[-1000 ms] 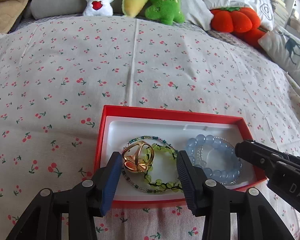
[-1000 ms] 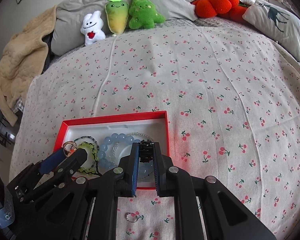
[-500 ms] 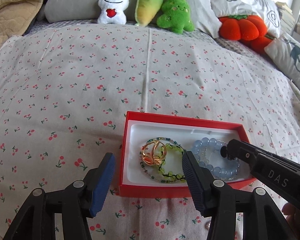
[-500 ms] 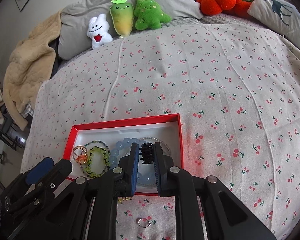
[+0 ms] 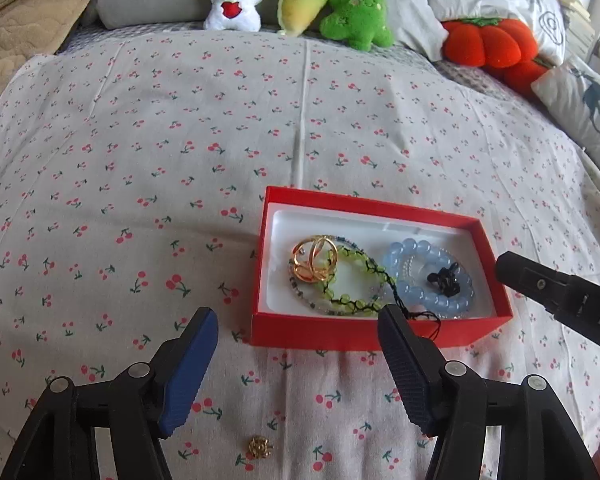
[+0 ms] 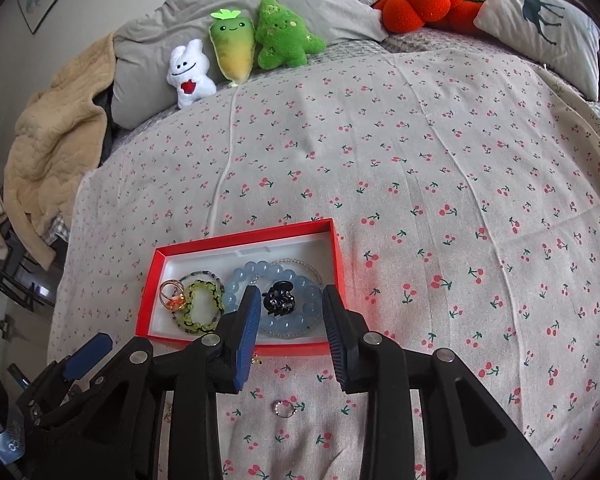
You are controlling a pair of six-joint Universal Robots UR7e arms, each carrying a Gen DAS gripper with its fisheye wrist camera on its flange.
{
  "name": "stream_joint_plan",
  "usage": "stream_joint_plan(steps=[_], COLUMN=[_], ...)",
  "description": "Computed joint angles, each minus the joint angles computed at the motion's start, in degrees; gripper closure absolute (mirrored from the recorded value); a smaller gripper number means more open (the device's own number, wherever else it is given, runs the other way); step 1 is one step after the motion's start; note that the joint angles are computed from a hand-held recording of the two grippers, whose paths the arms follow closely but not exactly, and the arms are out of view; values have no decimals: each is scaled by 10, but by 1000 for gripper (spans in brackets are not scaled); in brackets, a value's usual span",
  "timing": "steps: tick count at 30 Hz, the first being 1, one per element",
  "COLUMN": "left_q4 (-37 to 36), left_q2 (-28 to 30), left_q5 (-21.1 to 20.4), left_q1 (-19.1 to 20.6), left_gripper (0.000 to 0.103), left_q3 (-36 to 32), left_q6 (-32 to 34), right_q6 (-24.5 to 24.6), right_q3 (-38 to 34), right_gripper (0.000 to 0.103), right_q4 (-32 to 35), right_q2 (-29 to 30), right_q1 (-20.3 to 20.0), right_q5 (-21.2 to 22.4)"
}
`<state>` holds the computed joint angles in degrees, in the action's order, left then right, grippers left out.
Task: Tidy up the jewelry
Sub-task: 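Open the left tool to drop the gold ring while the right drops the black-stone ring, then move both tools back over the small jewelry beside the box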
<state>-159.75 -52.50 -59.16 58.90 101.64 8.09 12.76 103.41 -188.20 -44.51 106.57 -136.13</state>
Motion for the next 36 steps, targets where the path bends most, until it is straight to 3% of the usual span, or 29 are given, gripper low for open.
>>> stream_joint_plan(steps=[3,13,19,28,36], left_q4=[24,111,154,229,247], left_q2=[-8,-29,-36,-41,-43], left_q5=[4,35,63,64,31], left_q1=[0,-10,-17,3,29], left_gripper=[29,14,12,12,12], left_q3=[3,10,17,2,-12], left_q6=[-17,-55,-57,-93,-115], right_q6=[17,104,166,242,249], right_q3=[12,18,12,9,-9], right_gripper=[52,49,46,36,36], right_q4=[12,170,272,373,444], right_q2=[-11,-36,-44,-50,-36], right_q1=[7,34,42,37,36], right_q5=[-4,-61,-76,-72,-76])
